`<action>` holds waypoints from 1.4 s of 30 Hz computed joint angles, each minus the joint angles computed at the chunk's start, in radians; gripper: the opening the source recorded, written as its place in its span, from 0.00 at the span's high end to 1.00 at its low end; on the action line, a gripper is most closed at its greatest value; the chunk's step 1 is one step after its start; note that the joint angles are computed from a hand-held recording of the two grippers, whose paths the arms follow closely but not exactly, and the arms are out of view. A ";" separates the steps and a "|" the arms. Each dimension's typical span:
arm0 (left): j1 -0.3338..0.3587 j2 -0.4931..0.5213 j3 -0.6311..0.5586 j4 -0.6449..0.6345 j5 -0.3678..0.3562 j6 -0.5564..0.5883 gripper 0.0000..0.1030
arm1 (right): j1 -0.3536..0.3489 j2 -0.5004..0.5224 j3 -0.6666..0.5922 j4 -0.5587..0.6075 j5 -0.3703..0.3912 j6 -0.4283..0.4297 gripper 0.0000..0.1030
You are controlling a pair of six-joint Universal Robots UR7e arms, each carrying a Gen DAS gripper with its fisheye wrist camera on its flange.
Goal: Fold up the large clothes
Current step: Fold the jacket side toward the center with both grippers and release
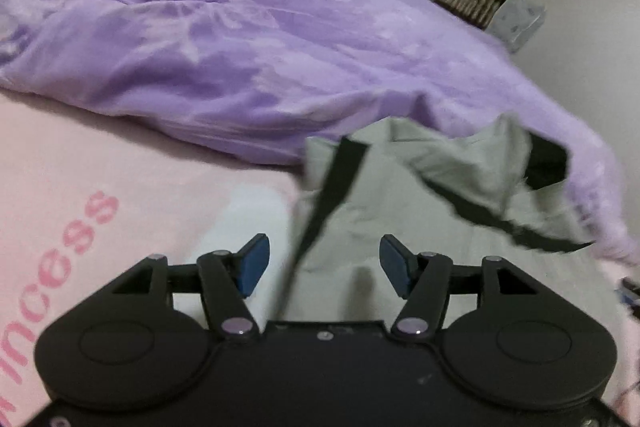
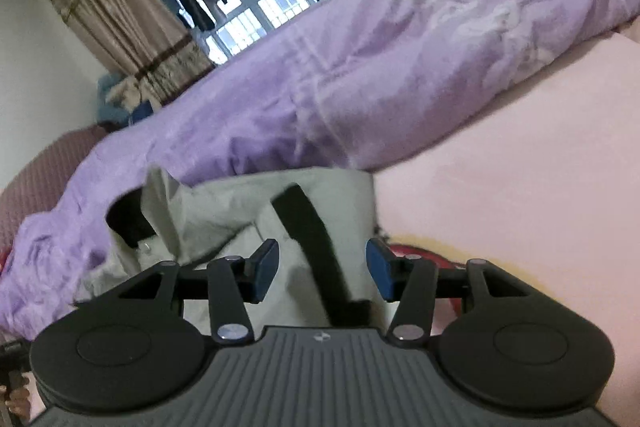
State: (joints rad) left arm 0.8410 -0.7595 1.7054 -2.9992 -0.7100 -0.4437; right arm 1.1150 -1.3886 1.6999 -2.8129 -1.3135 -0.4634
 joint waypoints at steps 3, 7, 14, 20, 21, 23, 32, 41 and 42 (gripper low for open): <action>0.011 0.027 -0.021 0.006 -0.006 0.032 0.40 | 0.010 0.015 -0.008 0.011 0.012 -0.017 0.40; -0.004 0.089 -0.060 -0.054 0.053 0.130 0.45 | 0.044 0.037 -0.018 0.018 -0.022 -0.082 0.39; -0.029 0.160 -0.107 -0.165 0.133 0.294 0.95 | 0.095 0.055 0.016 -0.101 -0.134 -0.175 0.96; -0.034 0.161 -0.091 -0.316 0.115 0.352 0.94 | 0.082 0.024 0.053 -0.181 -0.082 -0.147 0.99; -0.027 0.171 -0.109 -0.270 0.126 0.324 0.94 | 0.085 0.035 0.042 -0.171 -0.104 -0.137 0.99; -0.010 0.197 -0.148 -0.171 0.165 0.272 0.90 | 0.091 0.066 0.019 -0.160 -0.156 -0.121 0.98; -0.064 0.058 0.019 -0.003 0.189 0.085 0.29 | 0.019 -0.072 0.096 -0.054 -0.066 -0.101 0.51; -0.141 -0.111 0.388 -0.074 0.072 -0.200 0.29 | -0.212 -0.339 0.293 0.185 0.147 -0.286 0.46; -0.145 -0.100 0.392 -0.107 0.082 -0.202 0.30 | -0.210 -0.337 0.301 0.170 0.145 -0.277 0.46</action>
State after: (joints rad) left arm 0.6961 -0.8592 2.0979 -3.1060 -0.6283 -0.6454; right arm 0.9050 -1.7251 2.0010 -2.6429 -1.1684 -0.7404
